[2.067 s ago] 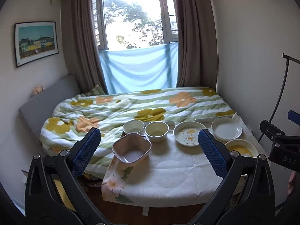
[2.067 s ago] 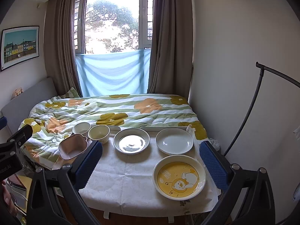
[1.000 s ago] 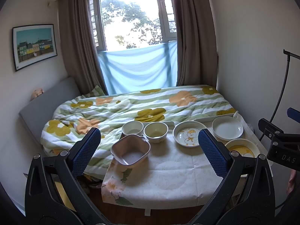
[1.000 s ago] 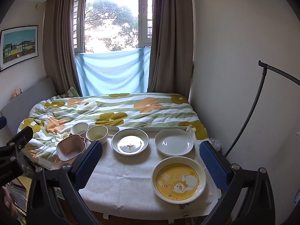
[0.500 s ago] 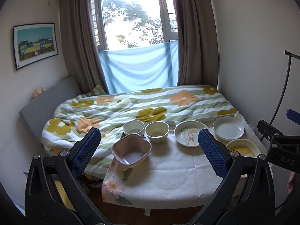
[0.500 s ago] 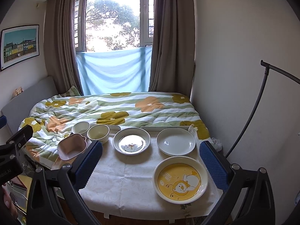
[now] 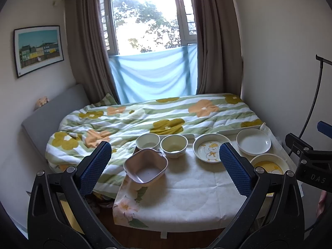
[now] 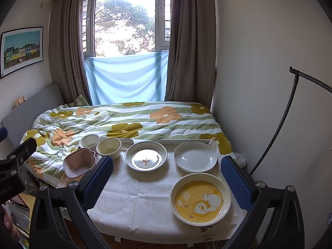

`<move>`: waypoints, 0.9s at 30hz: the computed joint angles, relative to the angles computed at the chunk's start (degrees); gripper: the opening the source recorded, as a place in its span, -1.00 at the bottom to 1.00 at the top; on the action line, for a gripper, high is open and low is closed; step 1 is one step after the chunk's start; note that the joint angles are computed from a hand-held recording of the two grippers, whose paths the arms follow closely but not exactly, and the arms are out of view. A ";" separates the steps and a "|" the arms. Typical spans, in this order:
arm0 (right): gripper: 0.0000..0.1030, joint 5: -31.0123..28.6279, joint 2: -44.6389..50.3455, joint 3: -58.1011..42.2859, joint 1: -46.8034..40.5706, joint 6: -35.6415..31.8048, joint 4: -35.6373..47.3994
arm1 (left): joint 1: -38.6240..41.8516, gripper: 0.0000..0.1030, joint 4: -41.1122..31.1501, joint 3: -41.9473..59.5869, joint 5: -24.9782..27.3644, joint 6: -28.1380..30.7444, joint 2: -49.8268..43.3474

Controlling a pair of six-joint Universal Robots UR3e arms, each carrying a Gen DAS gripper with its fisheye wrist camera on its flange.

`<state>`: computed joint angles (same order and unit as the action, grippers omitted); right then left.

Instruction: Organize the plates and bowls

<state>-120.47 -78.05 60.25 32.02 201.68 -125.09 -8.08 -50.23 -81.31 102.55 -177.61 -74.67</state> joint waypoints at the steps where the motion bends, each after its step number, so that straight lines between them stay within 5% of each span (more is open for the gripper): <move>1: 0.99 -0.04 0.03 -0.06 0.08 0.12 0.00 | 0.02 0.99 -0.18 0.54 -0.31 0.18 -0.50; 15: 0.99 -0.22 -6.48 11.62 -4.07 9.88 4.16 | -0.35 0.99 -5.08 12.11 -12.93 7.06 -16.18; 27: 0.99 37.26 -25.09 51.64 -36.71 3.55 -11.84 | -8.14 0.99 -22.91 42.72 -23.13 6.94 -52.68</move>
